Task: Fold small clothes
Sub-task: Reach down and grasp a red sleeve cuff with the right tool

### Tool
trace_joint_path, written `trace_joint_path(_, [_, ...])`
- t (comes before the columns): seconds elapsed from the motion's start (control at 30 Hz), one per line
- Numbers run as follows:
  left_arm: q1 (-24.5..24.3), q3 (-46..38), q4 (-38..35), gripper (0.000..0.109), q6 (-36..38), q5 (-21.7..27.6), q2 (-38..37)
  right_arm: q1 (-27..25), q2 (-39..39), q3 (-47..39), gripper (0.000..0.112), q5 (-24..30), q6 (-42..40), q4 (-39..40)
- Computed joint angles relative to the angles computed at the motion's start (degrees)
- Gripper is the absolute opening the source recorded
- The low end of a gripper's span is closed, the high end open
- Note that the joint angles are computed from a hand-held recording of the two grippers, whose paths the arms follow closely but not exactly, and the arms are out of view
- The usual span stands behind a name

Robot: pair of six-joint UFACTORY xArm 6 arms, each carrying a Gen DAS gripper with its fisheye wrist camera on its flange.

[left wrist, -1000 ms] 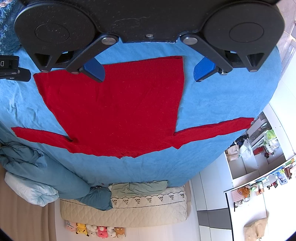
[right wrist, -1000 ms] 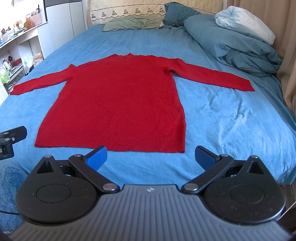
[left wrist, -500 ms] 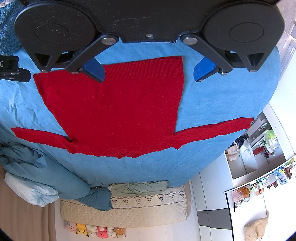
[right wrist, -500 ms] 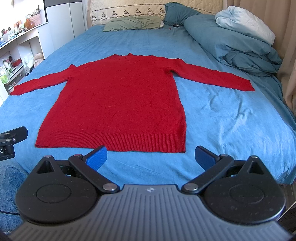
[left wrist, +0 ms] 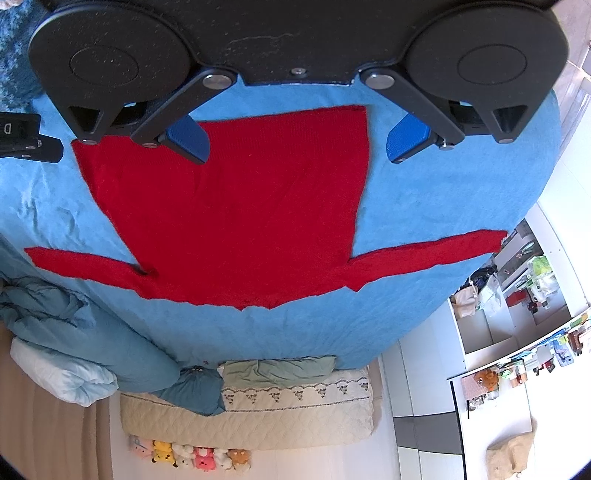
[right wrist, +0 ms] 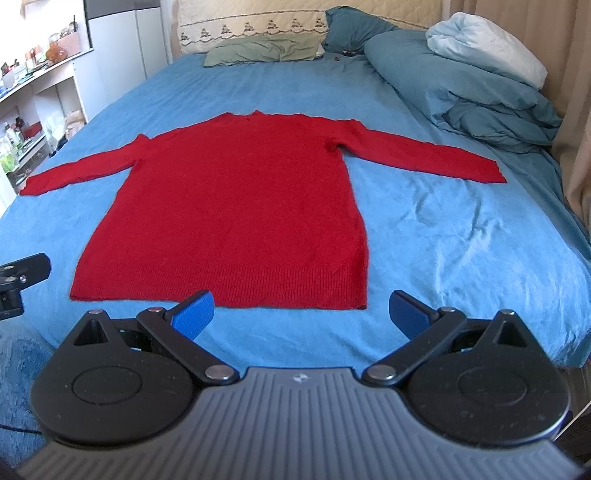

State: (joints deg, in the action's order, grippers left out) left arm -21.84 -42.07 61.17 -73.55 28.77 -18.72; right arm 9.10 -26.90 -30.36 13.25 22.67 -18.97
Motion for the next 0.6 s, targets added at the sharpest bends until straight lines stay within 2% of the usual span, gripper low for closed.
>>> trace_joint_path(0.17, [0.94, -4.43, -2.90, 0.103, 3.01, -1.58, 2.31, -3.27, 2.02, -3.20, 0.103, -0.92, -0.07, -0.58])
trace_joint_path(0.27, [1.88, -10.09, -2.38, 0.103, 3.32, -2.65, 6.12, -6.00, 5.05, -6.87, 0.103, -1.83, -3.89, 4.69])
trace_joint_path(0.4, [3.77, -21.80, -1.58, 0.103, 5.70, -4.76, 15.74, -9.95, 12.47, -14.41, 0.103, -3.12, -10.88, 12.72])
trace_joint_path(0.5, [5.20, -31.44, -3.67, 0.103, 9.94, -8.14, 24.90, -12.98, 20.55, -21.78, 0.103, -4.52, -11.06, 14.53])
trace_joint_path(0.6, [5.63, -44.97, -9.01, 0.103, 17.44, -8.06, 37.07, -15.61, 30.25, -30.49, 0.103, -5.71, -9.34, 14.81])
